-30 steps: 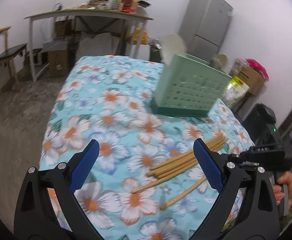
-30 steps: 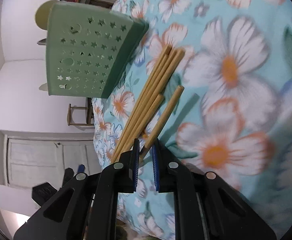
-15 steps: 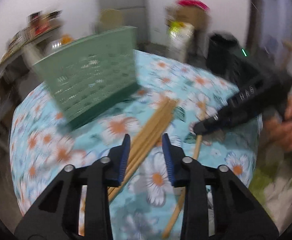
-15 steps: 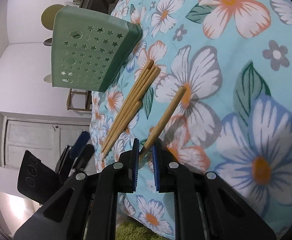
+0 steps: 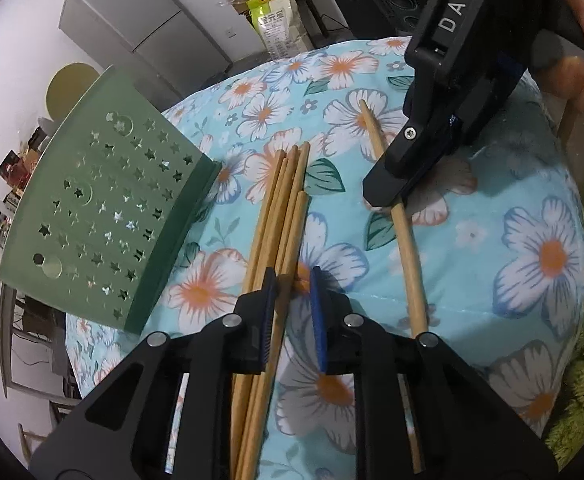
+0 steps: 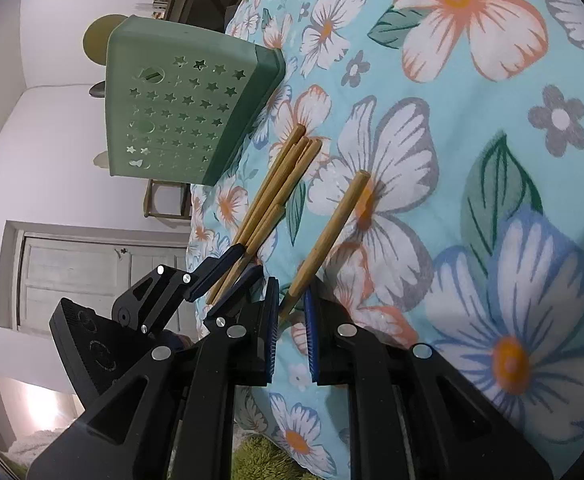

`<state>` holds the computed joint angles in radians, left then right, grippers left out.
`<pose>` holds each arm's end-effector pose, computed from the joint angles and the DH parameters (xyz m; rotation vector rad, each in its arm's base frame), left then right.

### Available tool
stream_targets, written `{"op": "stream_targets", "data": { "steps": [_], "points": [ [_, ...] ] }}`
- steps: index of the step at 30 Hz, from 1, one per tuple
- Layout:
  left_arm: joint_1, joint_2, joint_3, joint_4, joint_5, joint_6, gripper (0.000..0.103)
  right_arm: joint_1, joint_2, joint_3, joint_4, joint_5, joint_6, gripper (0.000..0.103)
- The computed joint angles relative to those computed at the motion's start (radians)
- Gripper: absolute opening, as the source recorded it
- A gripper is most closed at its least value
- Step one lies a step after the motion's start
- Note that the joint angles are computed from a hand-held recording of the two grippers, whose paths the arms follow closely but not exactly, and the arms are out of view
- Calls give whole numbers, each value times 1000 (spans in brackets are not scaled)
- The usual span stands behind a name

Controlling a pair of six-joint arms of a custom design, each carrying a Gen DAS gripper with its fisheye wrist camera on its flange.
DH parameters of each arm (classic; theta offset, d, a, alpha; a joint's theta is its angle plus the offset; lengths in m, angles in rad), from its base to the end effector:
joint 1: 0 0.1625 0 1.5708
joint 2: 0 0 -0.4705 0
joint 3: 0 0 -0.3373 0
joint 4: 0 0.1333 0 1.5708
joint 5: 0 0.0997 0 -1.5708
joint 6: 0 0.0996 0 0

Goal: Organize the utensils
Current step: 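Grasp one wooden chopstick with the left tool while the right tool grasps another, then carry the chopsticks to the caddy and drop the left tool's chopstick in while the right tool follows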

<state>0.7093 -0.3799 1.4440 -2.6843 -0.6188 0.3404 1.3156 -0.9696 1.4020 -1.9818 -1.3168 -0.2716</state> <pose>-0.3938 -0.6206 -0.0107 1.2264 1.8387 -0.3463 -0.0159 -0.6883 0.3106 -0.0198 2.8900 -0.0662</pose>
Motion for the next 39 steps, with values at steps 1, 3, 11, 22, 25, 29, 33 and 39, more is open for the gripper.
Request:
{"op": "stream_targets", "data": {
  "steps": [1, 3, 11, 22, 25, 29, 33, 39],
  "points": [
    [1, 2, -4, 0, -1, 7, 13, 0, 0, 0, -1, 1, 1, 13],
    [3, 8, -10, -7, 6, 33, 12, 1, -1, 3, -5, 0, 1, 13],
    [10, 31, -40, -19, 33, 112, 6, 4, -5, 15, -22, 0, 7, 13],
    [9, -40, -14, -51, -38, -1, 5, 6, -6, 19, -31, -1, 14, 12],
    [9, -82, 5, -80, -55, -71, 5, 8, -10, 20, -38, 8, 14, 11],
    [4, -145, 30, -173, -94, -158, 5, 18, -18, 16, -55, 36, -7, 10],
    [-11, -183, 34, -339, -94, -164, 5, 41, -28, 6, -75, 53, -48, 8],
    [-31, -179, -41, -646, -129, -138, 5, 85, -61, 27, -159, 50, -131, 7]
  ]
}}
